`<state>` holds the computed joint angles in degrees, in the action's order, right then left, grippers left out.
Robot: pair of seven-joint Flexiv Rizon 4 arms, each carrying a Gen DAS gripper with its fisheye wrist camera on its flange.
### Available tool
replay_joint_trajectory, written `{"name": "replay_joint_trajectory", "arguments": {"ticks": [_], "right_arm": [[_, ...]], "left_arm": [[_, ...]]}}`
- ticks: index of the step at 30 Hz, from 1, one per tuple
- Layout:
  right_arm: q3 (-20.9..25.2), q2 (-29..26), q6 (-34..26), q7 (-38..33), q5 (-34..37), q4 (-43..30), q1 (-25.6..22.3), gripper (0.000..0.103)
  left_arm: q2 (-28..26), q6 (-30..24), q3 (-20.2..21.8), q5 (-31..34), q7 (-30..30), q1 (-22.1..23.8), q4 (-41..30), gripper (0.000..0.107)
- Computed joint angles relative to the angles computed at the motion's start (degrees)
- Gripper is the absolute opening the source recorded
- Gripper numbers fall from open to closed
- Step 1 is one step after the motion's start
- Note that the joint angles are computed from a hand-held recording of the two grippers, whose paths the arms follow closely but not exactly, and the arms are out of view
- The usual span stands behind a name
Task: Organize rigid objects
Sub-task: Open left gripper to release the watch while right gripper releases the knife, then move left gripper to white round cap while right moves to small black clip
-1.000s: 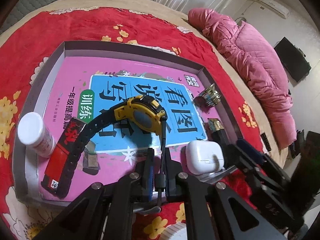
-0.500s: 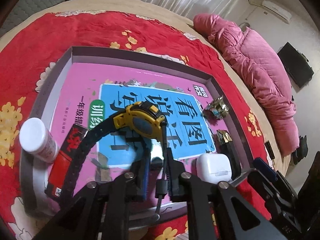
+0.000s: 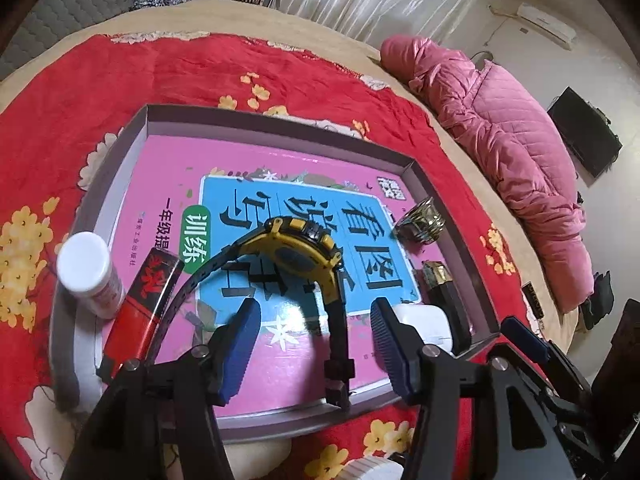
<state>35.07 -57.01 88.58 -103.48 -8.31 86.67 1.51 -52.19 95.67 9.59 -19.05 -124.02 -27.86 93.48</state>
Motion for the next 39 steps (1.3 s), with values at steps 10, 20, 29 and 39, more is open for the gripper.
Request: {"name": "replay_joint_trajectory", "arguments": {"ticks": [10,20,29,39], "right_arm": [[0.36,0.64,0.29,-0.47,-0.14,0.91,-0.56,0.075],[0.25,1.41,1.26,-0.45,-0.68,2.10,-0.95,0.075],[2.27,3.13,1.73,-3.06,-2.81,6.13,-3.29,0.075],[4.05,6.17,-0.94,-10.43,-3.63,12.81,-5.93,0.075]], "left_arm": [[1.85,1.20,7.29,-1.35,-2.05,-6.19,2.03,0.072],[2.90,-0.63,14.01,-1.60,-4.96,-12.22,3.94,0.072],[5.20,-1.96,15.63,1.29,-7.71,-14.78,7.16,0.072],[7.47,-3.62,13.65,5.39,-9.23,-15.77,9.09,0.072]]}}
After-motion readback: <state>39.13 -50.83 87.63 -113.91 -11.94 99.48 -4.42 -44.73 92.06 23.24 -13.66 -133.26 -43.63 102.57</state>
